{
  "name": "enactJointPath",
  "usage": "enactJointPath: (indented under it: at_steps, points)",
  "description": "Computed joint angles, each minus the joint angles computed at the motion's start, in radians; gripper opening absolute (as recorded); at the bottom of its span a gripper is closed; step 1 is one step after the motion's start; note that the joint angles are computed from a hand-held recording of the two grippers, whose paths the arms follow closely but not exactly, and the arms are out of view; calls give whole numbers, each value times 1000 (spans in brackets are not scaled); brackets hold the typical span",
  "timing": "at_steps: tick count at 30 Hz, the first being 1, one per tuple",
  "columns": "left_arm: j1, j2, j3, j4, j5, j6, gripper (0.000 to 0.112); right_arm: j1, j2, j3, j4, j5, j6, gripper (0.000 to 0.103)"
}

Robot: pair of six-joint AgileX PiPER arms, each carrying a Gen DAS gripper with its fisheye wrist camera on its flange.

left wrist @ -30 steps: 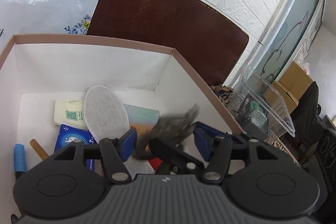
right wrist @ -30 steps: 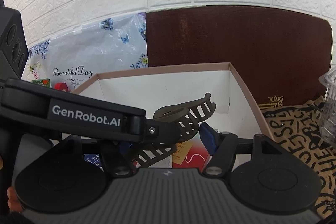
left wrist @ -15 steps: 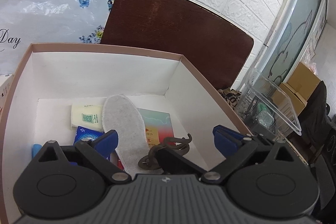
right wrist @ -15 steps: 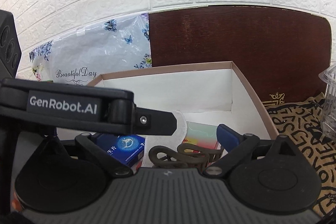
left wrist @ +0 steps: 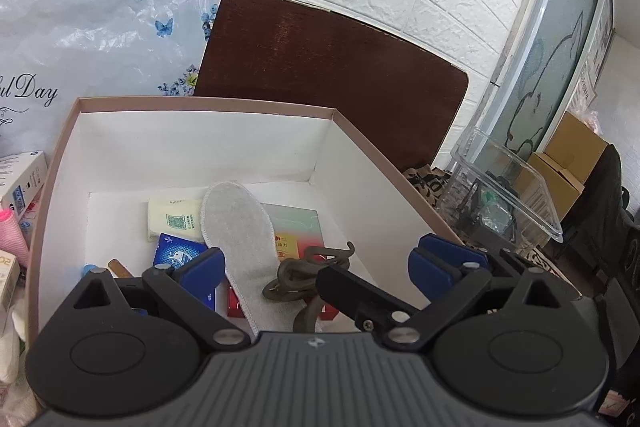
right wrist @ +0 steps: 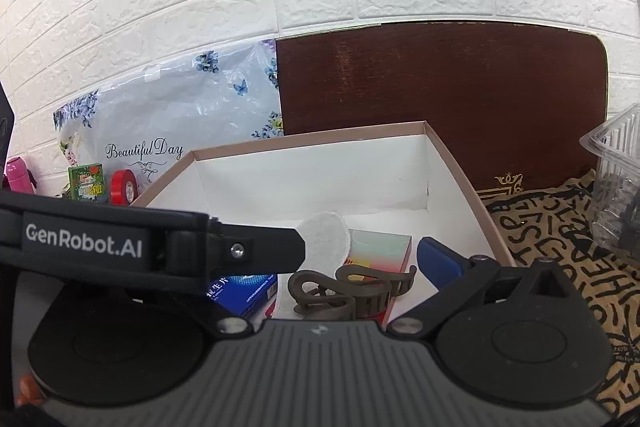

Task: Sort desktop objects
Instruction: 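Raise the open left gripper out of the cardboard box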

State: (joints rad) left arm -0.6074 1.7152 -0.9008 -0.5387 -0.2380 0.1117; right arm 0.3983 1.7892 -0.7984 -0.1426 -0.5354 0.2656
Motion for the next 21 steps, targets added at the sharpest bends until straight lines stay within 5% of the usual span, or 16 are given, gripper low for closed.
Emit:
enactJointPath:
  at_steps: [5,10,21]
  points:
    - [-39,-62,49,-215,-17,178,101,14,-47,52,21,-10,-12,101]
    - [-94,-138,96,-579,-50,496,101,53,-99,103,103,-10,-79,101]
    - [-256,-302,254,-855,-233,682,101,195,-204,231,282,-54,-220,101]
